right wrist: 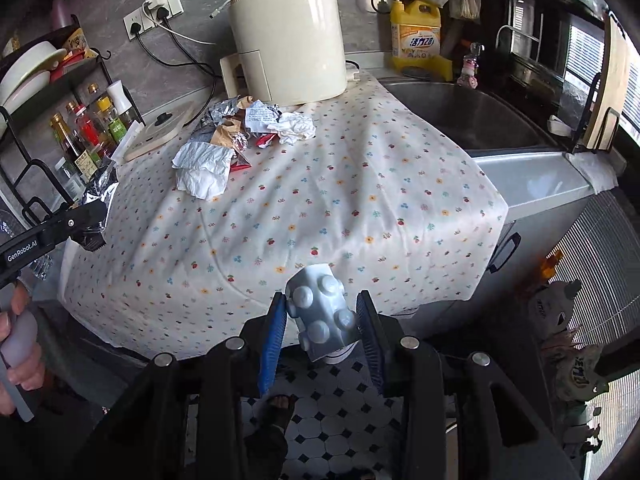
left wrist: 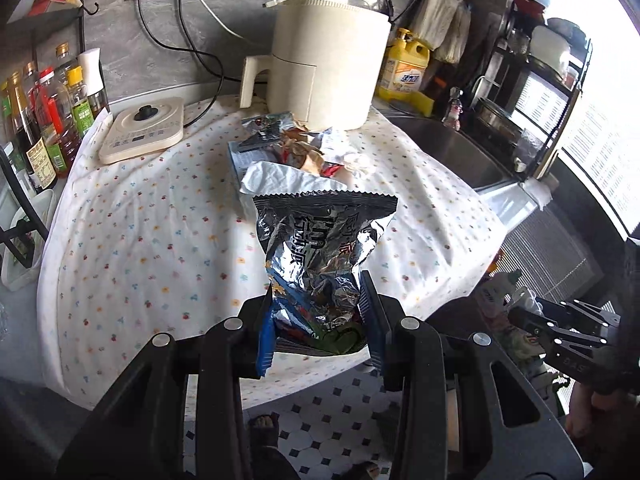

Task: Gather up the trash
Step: 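Carry both items over the white bucket and open both tools to drop them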

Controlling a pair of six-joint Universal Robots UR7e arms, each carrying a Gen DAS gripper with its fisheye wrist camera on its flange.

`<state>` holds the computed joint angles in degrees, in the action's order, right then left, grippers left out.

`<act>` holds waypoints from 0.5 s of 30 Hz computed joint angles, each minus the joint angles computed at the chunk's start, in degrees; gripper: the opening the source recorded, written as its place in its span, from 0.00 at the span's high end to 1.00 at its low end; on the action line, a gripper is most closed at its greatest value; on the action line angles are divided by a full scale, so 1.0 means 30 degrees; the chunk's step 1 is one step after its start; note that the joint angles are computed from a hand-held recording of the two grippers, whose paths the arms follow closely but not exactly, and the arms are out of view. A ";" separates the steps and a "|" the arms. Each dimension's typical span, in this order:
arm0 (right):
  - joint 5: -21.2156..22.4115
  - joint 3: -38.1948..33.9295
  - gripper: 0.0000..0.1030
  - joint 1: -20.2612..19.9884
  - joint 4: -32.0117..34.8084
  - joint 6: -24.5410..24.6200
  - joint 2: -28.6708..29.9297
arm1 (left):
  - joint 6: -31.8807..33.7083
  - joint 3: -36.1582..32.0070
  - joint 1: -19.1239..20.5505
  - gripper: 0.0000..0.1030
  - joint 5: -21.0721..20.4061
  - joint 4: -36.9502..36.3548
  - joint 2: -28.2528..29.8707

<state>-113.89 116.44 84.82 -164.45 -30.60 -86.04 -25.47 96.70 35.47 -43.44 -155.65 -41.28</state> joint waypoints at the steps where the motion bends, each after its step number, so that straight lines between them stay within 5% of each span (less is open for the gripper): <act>1: 0.0147 0.0264 0.65 -0.0348 0.0021 -0.0032 -0.0503 | -0.0010 -0.0105 -0.0191 0.64 -0.0170 -0.0028 0.0239; 15: 0.1665 0.3648 0.64 -0.7237 0.0242 -0.0211 -0.7621 | 0.1043 -0.3244 -0.2043 0.64 -0.5354 0.0299 0.4886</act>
<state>-108.89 127.39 63.11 -163.72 -31.23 -108.90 -22.35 86.97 29.34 -59.51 -154.75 -26.63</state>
